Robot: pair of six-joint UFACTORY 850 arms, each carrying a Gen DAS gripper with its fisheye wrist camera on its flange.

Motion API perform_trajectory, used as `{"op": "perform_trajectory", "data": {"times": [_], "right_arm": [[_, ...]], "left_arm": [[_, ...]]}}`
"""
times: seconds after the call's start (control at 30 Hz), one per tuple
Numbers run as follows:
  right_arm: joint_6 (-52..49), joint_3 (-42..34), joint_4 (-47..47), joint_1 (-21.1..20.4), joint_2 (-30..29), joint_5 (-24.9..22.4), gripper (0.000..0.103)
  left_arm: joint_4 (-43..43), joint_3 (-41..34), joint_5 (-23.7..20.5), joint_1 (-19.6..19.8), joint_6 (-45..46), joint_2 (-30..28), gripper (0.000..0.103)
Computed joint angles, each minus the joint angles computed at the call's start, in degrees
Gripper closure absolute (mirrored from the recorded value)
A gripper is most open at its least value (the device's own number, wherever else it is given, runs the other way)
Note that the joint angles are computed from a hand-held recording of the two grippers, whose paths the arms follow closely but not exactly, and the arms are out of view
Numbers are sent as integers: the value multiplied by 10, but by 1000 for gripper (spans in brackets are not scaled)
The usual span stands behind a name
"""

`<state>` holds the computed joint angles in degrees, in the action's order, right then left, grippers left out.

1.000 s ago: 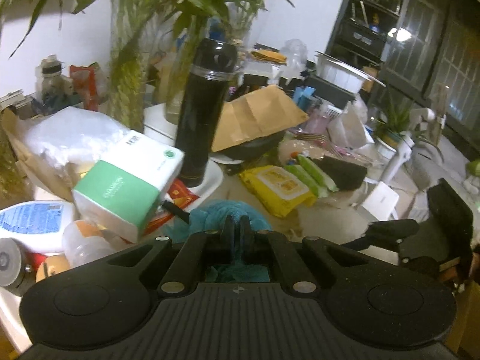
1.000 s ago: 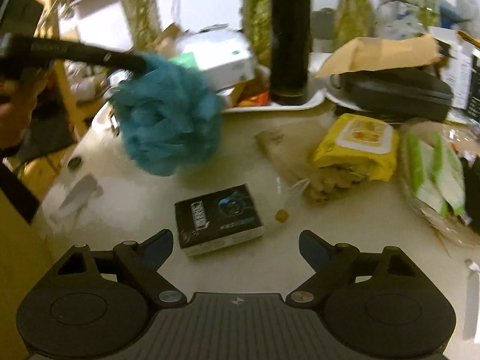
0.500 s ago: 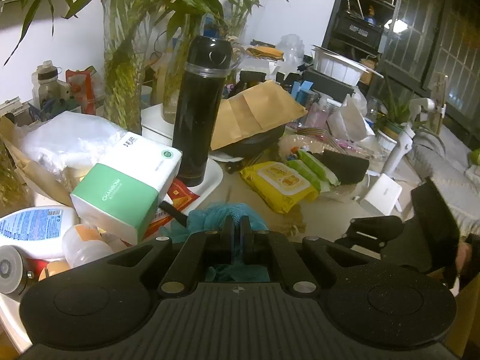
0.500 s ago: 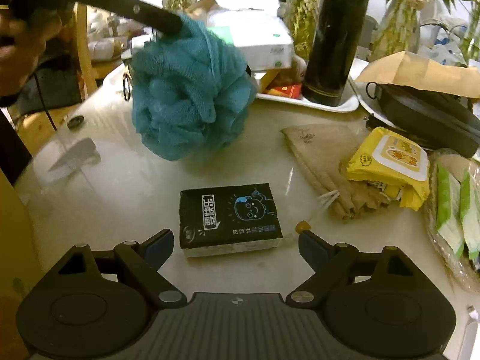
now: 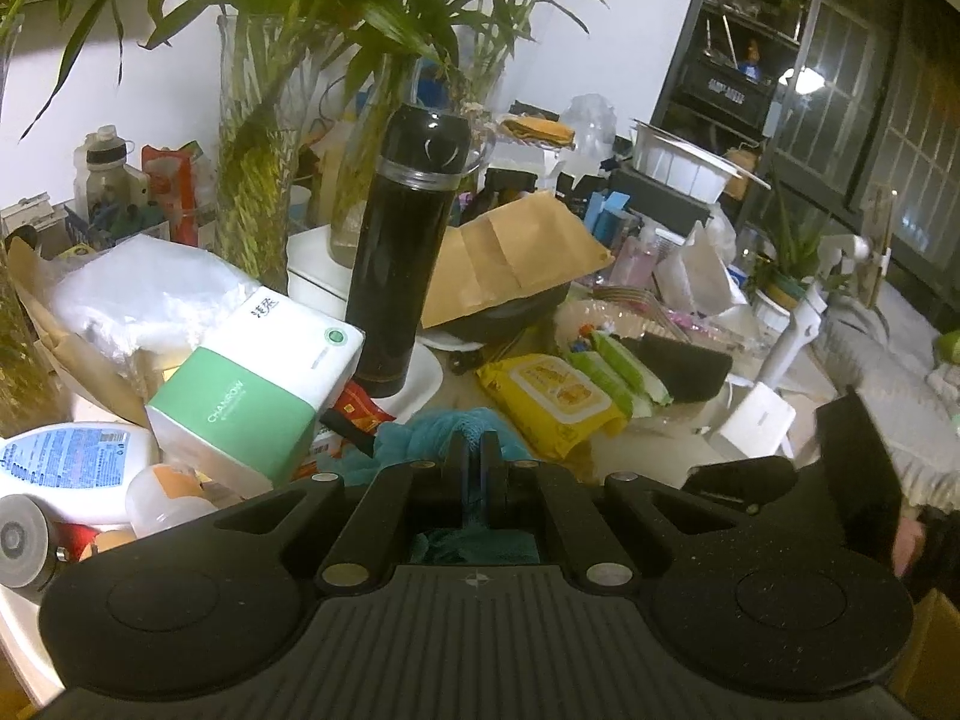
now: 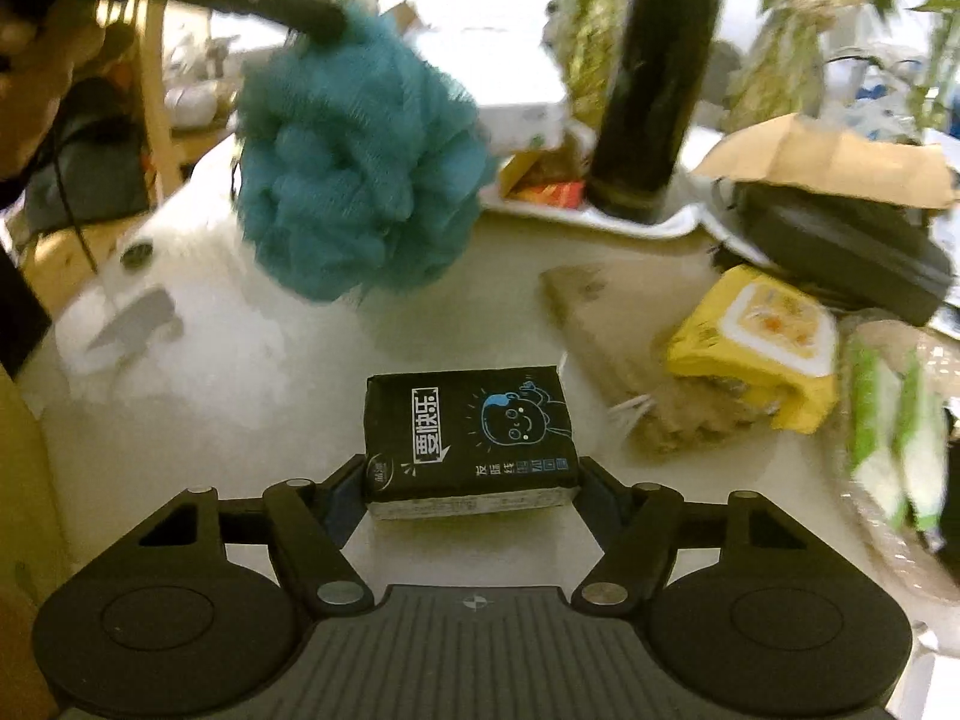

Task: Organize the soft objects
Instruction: 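Grasp the blue loofah with the left gripper while the right gripper grasps the black tissue box, then carry the loofah in the left gripper while the right gripper carries the black box to the cardboard box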

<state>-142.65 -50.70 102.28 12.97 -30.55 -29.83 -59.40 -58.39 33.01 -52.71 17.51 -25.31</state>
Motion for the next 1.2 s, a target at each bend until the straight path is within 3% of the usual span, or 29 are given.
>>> {"op": "perform_trajectory", "data": {"times": [0.23,0.53,0.7,1.07,1.2], "right_arm": [[-96,58,173,-17,78,23,29],[66,109,78,-50,204,16,29],[87,153,43,-46,312,55,29],[350,205,-186,-80,482,15,29],[432,213,-245,-104,541,-30,29]], "left_arm": [[-28,-2,20,-12,39,9,100],[-139,9,74,-69,166,62,100],[-206,-3,120,-112,259,84,100],[-301,-33,207,-189,343,121,100],[-322,-40,242,-216,374,132,100]]}}
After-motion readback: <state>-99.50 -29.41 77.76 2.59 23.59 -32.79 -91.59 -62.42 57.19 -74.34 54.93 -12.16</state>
